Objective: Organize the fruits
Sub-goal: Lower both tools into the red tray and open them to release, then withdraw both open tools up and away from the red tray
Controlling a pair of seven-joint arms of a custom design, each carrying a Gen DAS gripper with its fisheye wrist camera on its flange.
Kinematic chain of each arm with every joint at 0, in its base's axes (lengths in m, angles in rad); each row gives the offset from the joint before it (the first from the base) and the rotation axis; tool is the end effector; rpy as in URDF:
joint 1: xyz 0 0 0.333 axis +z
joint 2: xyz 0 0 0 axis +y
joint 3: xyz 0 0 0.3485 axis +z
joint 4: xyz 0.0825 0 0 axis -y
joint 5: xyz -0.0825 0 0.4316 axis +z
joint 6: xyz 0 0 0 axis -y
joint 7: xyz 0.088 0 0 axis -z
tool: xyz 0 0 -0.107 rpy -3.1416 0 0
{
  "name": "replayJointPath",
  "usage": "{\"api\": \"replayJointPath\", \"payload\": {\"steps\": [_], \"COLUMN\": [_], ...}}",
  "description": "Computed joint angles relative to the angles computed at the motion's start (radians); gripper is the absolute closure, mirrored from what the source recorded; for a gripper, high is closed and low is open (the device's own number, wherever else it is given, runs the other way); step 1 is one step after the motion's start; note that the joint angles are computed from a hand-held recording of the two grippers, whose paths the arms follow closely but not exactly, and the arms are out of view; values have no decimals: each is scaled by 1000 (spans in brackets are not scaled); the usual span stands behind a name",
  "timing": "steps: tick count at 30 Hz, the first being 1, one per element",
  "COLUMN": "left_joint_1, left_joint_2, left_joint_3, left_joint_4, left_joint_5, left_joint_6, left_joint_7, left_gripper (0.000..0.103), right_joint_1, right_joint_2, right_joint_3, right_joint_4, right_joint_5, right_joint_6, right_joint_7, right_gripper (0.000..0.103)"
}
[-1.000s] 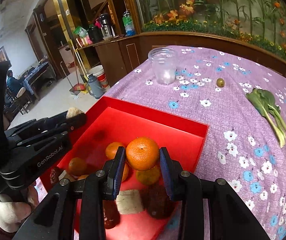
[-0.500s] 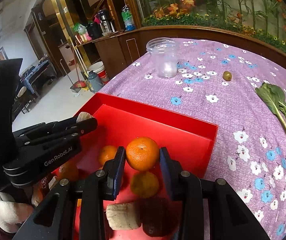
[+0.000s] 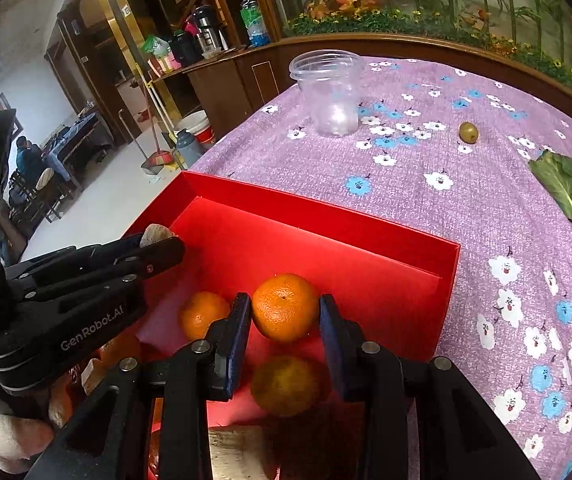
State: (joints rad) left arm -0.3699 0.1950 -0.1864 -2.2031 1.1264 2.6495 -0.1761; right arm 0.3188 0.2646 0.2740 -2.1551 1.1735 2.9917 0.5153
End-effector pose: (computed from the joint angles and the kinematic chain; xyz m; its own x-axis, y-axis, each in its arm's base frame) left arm 0.4990 -0.3376 0.3078 0.2294 -0.9723 0.0449 -0.7728 -0.2100 -0.5989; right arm 0.5504 0.2869 0.3085 0.5310 -0.8106 -0.2471 -0.7420 -0.3040 -0.5975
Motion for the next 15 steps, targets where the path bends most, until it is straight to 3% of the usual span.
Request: {"api": "replayJointPath", "payload": {"steps": [2, 6, 11, 15], "left_joint_1": [-1, 3, 8, 6], "left_joint_2": [-7, -16, -53, -100], "left_joint_3": [3, -1, -6, -27], "left_joint_4": [-6, -14, -44, -71], "left_joint_5": [15, 18, 42, 72], "left_joint_6": [5, 5, 28, 12], "left_joint_7": [-22, -36, -87, -142], "left_gripper": [42, 36, 36, 29], "right_joint_1": [0, -11, 5, 30], "right_joint_2": [1, -11, -48, -85], "right_joint_3": [0, 13, 4, -22], "right_joint_4": [2, 0, -18, -41], "right_joint_5": [0, 64, 159, 219], "right_joint_6": [-3, -5, -3, -12], "right_joint_7": [-4, -65, -157, -205], "right_gripper": [64, 53, 52, 49]}}
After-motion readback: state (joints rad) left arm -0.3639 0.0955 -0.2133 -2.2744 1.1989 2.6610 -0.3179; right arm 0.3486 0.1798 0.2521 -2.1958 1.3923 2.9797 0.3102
